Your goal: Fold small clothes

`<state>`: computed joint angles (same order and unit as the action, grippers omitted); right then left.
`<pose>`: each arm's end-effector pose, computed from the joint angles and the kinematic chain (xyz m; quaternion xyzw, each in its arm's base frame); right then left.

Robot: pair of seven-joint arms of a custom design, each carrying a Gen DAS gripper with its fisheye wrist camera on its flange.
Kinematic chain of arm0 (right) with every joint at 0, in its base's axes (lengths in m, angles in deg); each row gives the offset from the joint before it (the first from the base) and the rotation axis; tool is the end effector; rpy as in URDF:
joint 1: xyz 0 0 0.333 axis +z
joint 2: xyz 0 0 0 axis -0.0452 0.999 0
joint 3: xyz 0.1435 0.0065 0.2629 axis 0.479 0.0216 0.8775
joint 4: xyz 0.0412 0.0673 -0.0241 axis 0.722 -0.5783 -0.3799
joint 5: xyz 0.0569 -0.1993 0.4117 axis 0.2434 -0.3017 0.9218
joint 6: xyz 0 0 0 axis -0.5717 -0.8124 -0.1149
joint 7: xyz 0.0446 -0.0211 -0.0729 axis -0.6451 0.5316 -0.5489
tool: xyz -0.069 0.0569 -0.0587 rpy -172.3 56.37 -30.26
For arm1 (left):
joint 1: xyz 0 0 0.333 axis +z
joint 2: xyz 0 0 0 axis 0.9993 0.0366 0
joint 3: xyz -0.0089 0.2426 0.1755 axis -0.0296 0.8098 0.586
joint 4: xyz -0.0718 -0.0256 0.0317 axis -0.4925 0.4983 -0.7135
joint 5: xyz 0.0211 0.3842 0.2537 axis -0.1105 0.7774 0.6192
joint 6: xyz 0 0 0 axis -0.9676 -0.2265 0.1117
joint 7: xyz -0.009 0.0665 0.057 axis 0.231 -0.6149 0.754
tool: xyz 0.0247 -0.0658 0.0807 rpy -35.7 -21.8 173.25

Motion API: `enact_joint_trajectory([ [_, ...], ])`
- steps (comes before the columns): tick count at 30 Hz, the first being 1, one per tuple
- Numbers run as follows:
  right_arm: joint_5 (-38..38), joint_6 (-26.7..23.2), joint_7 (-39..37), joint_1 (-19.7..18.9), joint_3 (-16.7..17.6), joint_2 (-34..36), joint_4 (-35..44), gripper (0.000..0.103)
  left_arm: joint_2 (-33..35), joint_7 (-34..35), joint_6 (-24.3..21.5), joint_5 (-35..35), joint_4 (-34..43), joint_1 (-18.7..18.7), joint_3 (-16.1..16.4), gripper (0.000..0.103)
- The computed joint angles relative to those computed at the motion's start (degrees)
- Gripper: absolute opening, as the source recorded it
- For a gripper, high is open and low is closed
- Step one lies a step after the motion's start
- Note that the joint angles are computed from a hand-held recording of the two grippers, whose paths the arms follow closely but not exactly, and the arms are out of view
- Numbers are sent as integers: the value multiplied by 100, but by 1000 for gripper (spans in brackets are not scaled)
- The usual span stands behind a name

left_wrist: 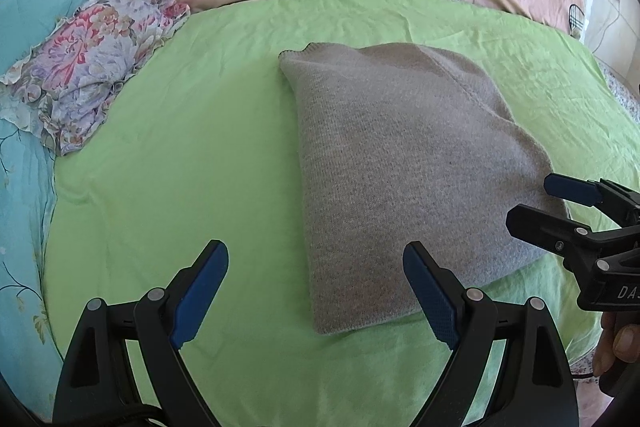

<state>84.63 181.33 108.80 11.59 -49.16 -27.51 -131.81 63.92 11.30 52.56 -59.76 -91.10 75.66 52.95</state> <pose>0.6469 0.2026 0.5231 -0.6438 0.6962 -0.1335 0.2880 0.6776 -0.2530 0.5289 -0.5795 0.7551 -0.2187 0.2149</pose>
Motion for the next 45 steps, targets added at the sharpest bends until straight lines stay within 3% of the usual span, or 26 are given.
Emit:
enact_joint_trajectory([
  [45,-5,130,61,14,20,49,51,93,109,-37,-52,-41,163,-62,3,90],
])
